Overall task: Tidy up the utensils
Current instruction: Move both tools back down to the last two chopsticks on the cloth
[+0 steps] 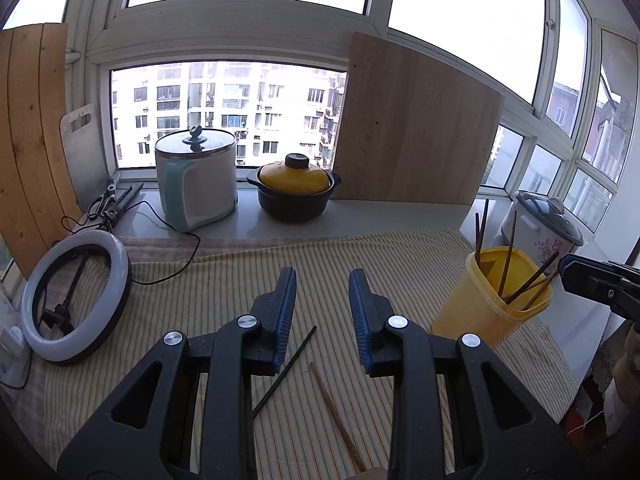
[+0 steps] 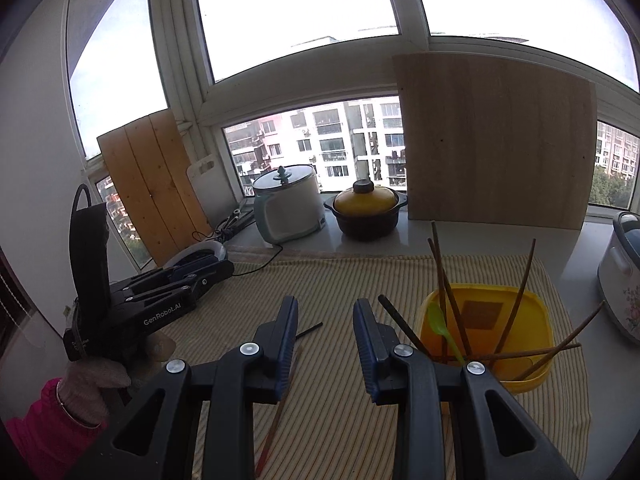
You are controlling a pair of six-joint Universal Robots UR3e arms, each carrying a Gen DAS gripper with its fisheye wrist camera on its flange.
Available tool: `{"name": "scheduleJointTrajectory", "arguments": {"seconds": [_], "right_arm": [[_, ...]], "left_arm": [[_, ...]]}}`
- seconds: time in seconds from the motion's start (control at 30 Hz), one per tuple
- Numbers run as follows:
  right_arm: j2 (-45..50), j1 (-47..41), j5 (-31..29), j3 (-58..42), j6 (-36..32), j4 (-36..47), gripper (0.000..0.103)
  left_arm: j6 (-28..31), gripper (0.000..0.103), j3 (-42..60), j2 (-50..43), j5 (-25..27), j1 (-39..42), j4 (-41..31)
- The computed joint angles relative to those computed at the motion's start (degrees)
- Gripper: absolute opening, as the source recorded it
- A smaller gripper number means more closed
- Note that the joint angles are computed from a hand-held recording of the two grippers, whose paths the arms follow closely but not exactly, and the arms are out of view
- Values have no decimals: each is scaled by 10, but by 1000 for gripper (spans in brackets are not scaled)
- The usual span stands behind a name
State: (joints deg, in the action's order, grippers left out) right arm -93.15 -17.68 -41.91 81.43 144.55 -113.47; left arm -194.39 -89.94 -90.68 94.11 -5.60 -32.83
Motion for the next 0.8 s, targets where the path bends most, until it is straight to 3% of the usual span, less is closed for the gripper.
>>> {"name": "scheduleJointTrajectory", "arguments": {"seconds": [0.23, 0.53, 0.7, 0.77, 0.8], "right_arm": [[54, 75, -61, -16, 24, 0, 29], [134, 149, -160, -20, 51, -20, 29], [173, 166, -173, -35, 61, 7, 29], [184, 174, -180, -37, 64, 7, 29], [192, 178, -182, -41, 66, 10, 29]], "left_arm": [[34, 26, -64, 24, -96, 68, -40], [105, 26, -60, -29, -172, 108, -110], [132, 25, -33, -79, -140, 87, -145], [130, 12, -18, -99, -118, 77, -156], [132, 12, -14, -106, -117, 75, -161]]}}
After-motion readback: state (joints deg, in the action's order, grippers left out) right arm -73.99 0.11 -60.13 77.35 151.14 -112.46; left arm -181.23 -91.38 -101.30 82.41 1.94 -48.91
